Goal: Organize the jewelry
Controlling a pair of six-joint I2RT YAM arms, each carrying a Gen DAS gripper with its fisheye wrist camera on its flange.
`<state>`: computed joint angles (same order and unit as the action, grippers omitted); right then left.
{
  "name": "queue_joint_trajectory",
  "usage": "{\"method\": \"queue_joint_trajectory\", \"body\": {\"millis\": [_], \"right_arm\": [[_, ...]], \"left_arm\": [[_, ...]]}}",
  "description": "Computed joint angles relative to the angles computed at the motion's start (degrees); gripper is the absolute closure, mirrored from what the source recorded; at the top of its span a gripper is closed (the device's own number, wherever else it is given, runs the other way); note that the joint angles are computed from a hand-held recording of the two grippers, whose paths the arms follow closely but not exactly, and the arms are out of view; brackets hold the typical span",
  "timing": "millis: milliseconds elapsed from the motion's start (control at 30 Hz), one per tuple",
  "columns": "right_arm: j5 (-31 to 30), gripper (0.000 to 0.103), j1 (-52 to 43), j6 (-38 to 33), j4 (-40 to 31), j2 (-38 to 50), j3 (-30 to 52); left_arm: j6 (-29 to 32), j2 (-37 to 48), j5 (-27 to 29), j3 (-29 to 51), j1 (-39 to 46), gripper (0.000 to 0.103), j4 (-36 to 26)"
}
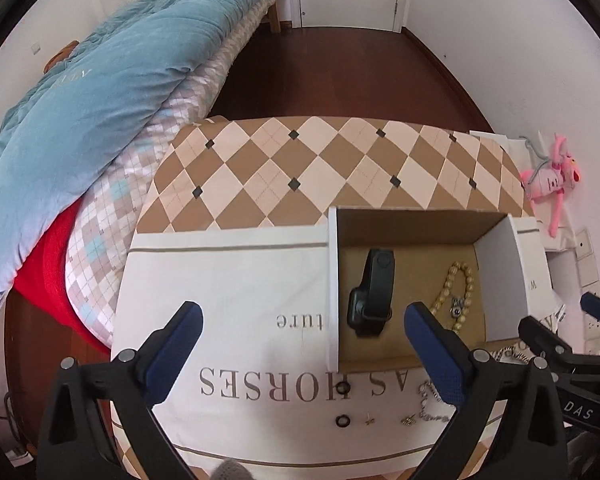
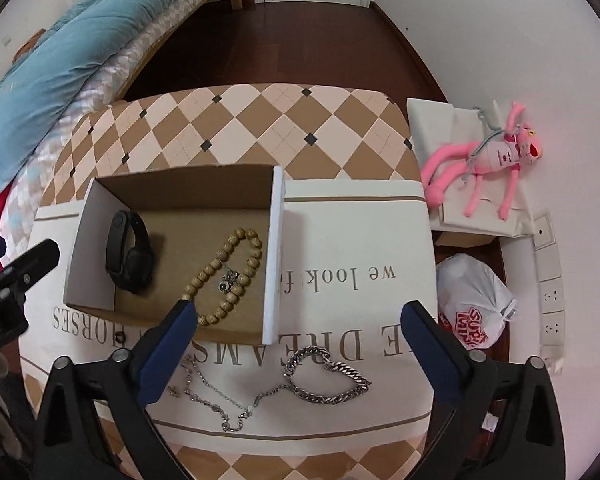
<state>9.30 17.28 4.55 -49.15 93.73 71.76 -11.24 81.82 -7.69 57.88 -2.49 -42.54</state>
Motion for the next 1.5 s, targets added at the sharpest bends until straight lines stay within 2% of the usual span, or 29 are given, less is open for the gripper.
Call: {"method": "queue_joint_trajectory", "body": {"millis": [167,433,967,1100,1300,1400,1433,1500], "right_arm": [[1.39,0.0,1.29,0.32,2.54,-1.68,-2.75],[2.14,0.0,3.71,2.9,0.42,-7.96,-3.84],[7.39,0.0,11.33,8.5,-11.15,-24.4,0.97],[7.44,0.0,12.37,10.25,-13.49,-27.92,2.01],[7.45,0.0,12.19,11.37,-12.82,-34.0,-1.62],[2.81,0.0,7.78,10.28,-10.33,-36.3,-6.43],[-0.07,0.0,5.13,9.19,-8.48,-37.21,-9.12],[-2.08,0.0,1.57,7.9,-5.96,-37.99,-13.48]], "left_arm": [[-1.39,-1.72,0.0,-1.52,-0.36,0.0,-0.57],[-2.2,-8.2,-0.53,-1.05,-1.14,0.0,-4.15],[-4.34,-23.83,-3.87,5.05,-5.59,0.0,-18.1],[-7.42,-25.72,-8.11,7.0,-9.12,0.0,-22.71],[-9.34,-28.99,-9.36,3.71,-11.02,0.0,-22.21],[-10.65,-30.11,-9.9,-1.15,-11.2,0.0,-19.64],[-10.64,-30.27,-9.33,-3.03,-10.65,0.0,-18.44],[-10.66,-30.35,-7.62,-6.63,-9.31,0.0,-16.36]]}}
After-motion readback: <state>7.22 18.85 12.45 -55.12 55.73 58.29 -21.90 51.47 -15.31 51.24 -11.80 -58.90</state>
